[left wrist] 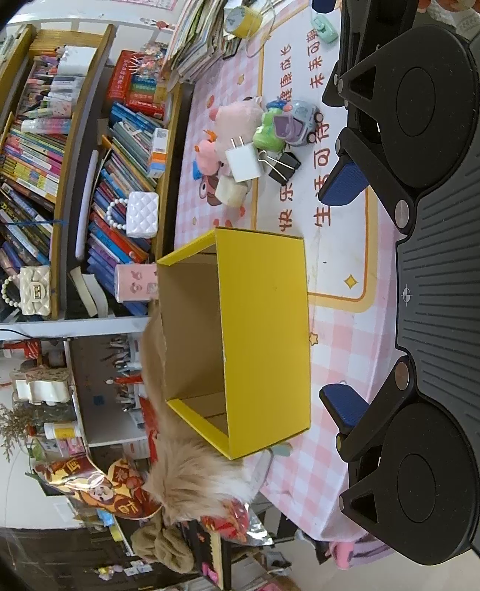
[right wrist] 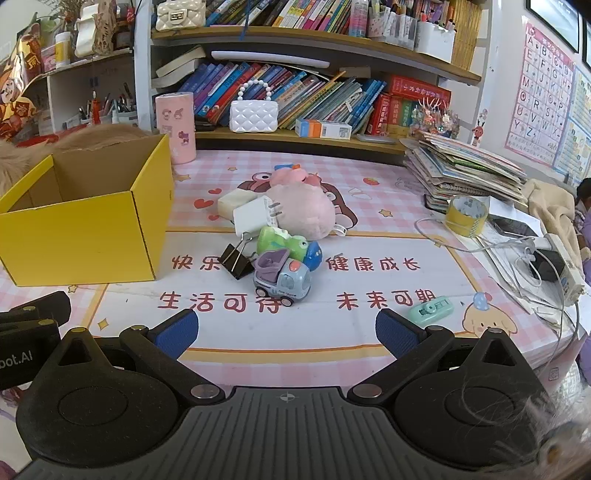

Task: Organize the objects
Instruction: 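Move both tools toward the toys beside the yellow box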

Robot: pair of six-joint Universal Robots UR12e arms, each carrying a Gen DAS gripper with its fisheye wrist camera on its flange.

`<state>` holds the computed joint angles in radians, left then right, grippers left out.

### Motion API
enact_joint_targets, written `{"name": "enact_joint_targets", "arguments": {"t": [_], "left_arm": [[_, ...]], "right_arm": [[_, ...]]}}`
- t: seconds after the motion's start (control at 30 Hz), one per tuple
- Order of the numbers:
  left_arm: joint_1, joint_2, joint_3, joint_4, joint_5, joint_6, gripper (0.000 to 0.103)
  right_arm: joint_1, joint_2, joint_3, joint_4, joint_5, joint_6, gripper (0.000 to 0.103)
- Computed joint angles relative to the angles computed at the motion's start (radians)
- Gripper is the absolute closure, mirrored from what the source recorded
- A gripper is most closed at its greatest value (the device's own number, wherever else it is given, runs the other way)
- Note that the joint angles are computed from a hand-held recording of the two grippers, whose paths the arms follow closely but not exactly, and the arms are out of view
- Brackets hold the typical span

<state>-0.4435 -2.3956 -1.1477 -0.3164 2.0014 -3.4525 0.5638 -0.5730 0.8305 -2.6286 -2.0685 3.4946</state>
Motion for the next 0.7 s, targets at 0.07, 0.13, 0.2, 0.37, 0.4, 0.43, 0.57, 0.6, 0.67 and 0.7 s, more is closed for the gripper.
{"name": "enact_joint_targets", "arguments": {"t": [0.07,0.13,0.2,0.37,0.4,0.43,0.57,0.6,0.67,0.7], "left_arm": [[0.0,0.0,0.0,0.005,-0.005,0.0,0.0],[0.002,0.0,0.0,0.006,-0.018,-0.002,0.0],[0.003,0.0,0.003,0.002,-0.029,-0.003,0.0],[0.0,-0.005,0.016,-0.007,-0.038,0.007,0.0],[-0.001,-0.007,0.02,-0.01,-0.038,0.007,0.0],[-0.002,-0.011,0.027,-0.012,-0.037,0.008,0.0],[-0.007,-0.026,0.055,-0.018,-0.039,0.01,0.0],[-0.009,-0.031,0.064,-0.02,-0.037,0.01,0.0],[-0.014,-0.043,0.086,-0.027,-0.028,0.016,0.0],[-0.016,-0.048,0.094,-0.028,-0.025,0.017,0.0]], "right_arm": [[0.0,-0.001,0.001,-0.001,-0.001,0.0,0.0],[-0.001,-0.005,0.007,0.0,-0.001,0.003,0.0],[0.0,-0.009,0.014,0.002,-0.005,0.01,0.0],[-0.003,-0.018,0.025,0.018,-0.012,0.026,0.0],[-0.004,-0.019,0.027,0.018,-0.012,0.027,0.0],[-0.005,-0.02,0.028,0.017,-0.012,0.026,0.0],[-0.014,-0.02,0.032,0.004,-0.008,0.013,0.0],[-0.018,-0.021,0.033,0.004,-0.002,0.013,0.0],[-0.026,-0.024,0.036,0.011,0.016,0.02,0.0],[-0.03,-0.026,0.039,0.009,0.024,0.023,0.0]]}}
